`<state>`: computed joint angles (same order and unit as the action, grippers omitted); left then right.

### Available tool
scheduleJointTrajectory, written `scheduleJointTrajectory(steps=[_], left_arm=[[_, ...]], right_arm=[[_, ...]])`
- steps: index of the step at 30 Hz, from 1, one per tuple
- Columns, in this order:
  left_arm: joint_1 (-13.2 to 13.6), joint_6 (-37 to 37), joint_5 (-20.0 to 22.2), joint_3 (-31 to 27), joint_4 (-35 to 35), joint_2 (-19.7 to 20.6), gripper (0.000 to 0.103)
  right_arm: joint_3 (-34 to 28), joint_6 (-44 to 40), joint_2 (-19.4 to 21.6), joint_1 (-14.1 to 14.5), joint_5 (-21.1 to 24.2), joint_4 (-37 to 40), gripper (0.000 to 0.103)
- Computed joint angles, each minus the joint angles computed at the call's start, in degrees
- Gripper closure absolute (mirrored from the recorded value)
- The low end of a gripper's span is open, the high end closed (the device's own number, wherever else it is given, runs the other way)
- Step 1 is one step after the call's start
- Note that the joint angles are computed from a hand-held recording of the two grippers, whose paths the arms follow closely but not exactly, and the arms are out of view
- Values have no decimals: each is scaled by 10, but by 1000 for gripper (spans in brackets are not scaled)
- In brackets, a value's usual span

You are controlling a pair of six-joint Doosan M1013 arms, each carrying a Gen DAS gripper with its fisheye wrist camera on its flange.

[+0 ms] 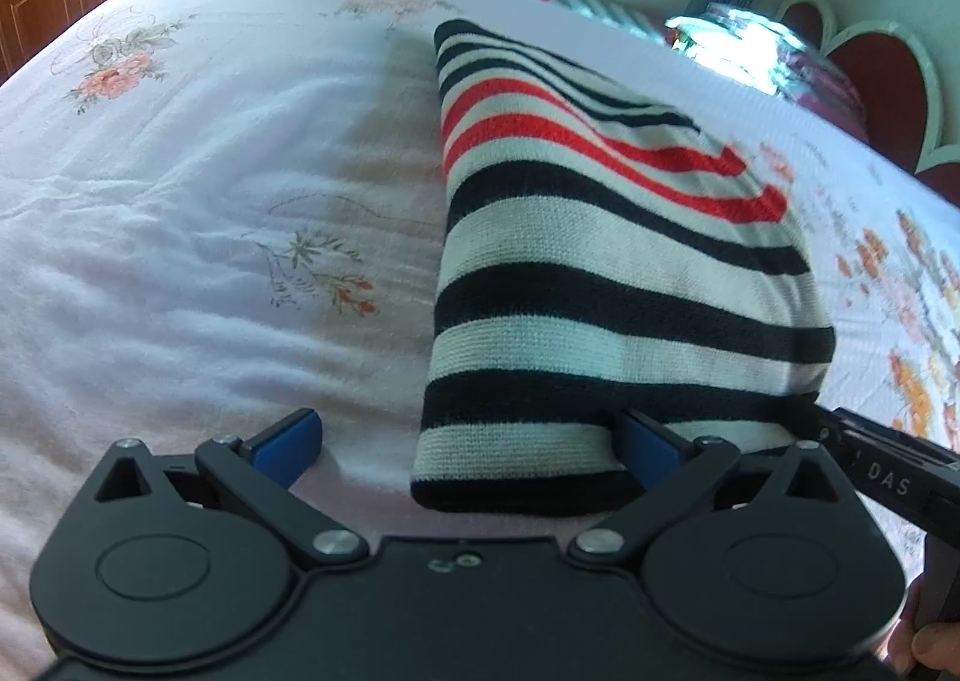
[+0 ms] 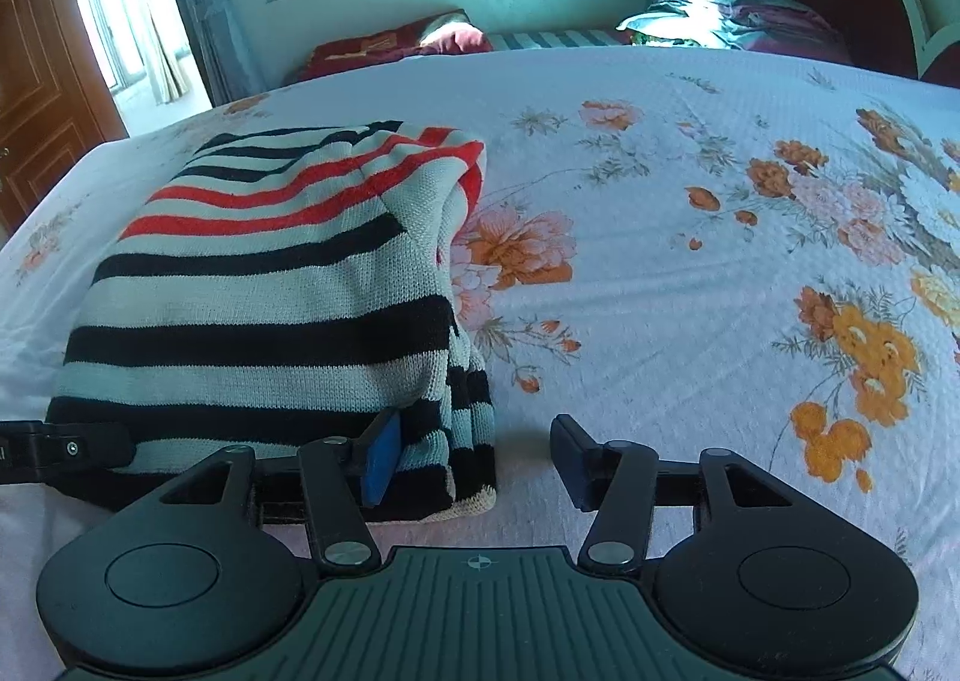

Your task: Fold small clothes

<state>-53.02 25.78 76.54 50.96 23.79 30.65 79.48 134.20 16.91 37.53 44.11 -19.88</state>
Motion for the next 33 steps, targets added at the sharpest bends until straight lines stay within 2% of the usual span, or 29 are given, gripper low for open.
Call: scheduleJointTrajectory(steps=[6, 7, 9, 12, 14, 17, 18, 21, 22, 25, 27, 33], left_arm=[[-10, -10, 46, -32, 23, 16, 0], [-14, -9, 56, -38, 33, 19, 0], [-21, -7, 91, -61, 50, 30, 1], [-37, -12, 125, -75, 108, 36, 7], [-50, -18, 168, -97, 147, 47, 7], [-62, -12, 178, -105, 157, 42, 11], [-67, -8, 182, -109, 157, 40, 12], [-86, 2, 197, -127, 172, 39, 11], [-94, 6, 205, -134, 181, 39, 11], [-122, 10, 231, -153, 214, 43, 11], [-141, -1, 242, -162, 228, 42, 10], [-192, -42, 294, -213, 263, 53, 9]], right_arm=[[-12, -25, 6, 8, 19, -29, 46], [-12, -27, 7, 9, 20, -33, 41], [-13, -30, 7, 8, 24, -36, 38], [-5, -34, -6, 4, 13, -23, 38], [9, -36, -23, 3, -6, -11, 38], [34, -69, -53, 4, -32, 20, 37], [42, -78, -63, 5, -39, 26, 35], [65, -112, -97, 13, -54, 44, 16], [73, -125, -109, 16, -61, 47, 15], [96, -119, -144, 30, -76, 15, 10], [111, -93, -167, 40, -86, -16, 2], [141, 28, -226, 76, -60, -126, 0]])
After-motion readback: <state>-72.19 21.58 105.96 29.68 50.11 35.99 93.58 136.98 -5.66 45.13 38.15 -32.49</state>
